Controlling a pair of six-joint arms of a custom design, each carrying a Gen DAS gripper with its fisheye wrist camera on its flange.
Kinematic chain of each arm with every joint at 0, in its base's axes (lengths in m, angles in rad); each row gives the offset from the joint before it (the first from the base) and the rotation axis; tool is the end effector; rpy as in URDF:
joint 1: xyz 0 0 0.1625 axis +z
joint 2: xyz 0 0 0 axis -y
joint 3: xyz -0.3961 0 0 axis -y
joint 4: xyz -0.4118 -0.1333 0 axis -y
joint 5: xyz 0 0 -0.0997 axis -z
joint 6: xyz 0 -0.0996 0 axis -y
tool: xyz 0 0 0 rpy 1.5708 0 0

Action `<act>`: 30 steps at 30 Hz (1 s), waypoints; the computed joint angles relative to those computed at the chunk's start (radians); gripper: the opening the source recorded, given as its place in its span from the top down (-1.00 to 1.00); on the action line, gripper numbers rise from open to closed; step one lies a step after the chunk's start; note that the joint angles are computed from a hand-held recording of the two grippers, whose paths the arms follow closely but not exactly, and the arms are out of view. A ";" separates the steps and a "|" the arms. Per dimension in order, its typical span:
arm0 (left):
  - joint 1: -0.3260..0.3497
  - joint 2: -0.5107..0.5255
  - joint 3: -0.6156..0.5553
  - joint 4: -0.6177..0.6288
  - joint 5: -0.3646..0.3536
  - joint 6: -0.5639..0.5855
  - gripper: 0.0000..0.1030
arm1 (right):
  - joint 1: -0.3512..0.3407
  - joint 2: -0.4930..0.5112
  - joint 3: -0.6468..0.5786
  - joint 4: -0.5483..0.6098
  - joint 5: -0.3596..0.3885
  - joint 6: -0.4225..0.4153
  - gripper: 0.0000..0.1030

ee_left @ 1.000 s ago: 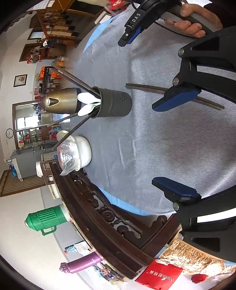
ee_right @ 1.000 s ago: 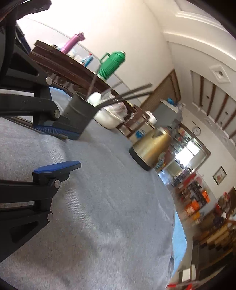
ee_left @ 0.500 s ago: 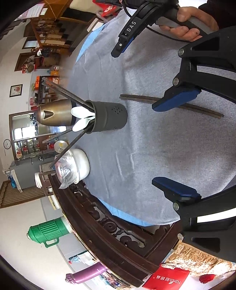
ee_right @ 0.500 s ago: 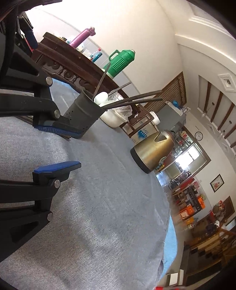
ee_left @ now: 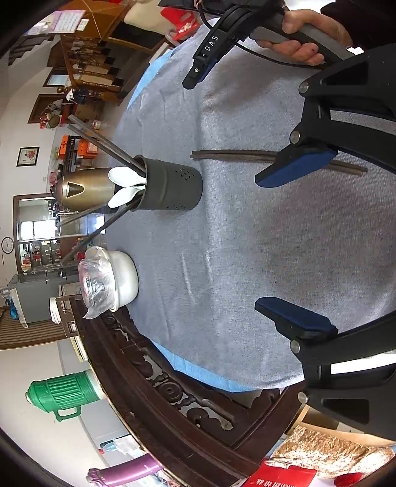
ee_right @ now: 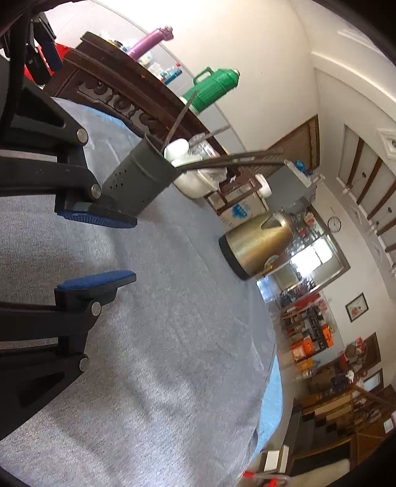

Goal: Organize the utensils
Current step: 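Move both open grippers back down to the remaining dark chopsticks, then close the right gripper on a dark chopstick lying on the cloth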

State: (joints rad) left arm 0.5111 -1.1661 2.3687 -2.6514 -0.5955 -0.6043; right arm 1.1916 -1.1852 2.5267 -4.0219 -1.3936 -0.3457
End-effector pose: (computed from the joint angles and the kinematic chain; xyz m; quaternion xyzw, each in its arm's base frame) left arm -0.2402 -0.3820 0.0748 0.2269 0.8526 -0.3095 0.3547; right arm 0.0014 -0.4040 0.1741 0.0324 -0.8473 0.5173 0.1157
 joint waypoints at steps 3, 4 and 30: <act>0.025 -0.005 0.020 -0.078 -0.029 0.064 -0.46 | 0.016 0.008 -0.003 -0.025 -0.055 0.020 0.38; 0.033 -0.004 0.027 -0.108 -0.037 0.090 -0.46 | 0.027 0.003 -0.002 -0.016 -0.084 0.021 0.38; 0.147 -0.099 0.128 -0.355 -0.200 0.248 -0.46 | 0.347 0.080 -0.145 0.450 -0.553 0.189 0.62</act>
State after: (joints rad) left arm 0.6576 -1.2647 2.4964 -3.0068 -0.7956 -0.3562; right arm 1.5390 -1.1055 2.3813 -3.5716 -1.9469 -0.1571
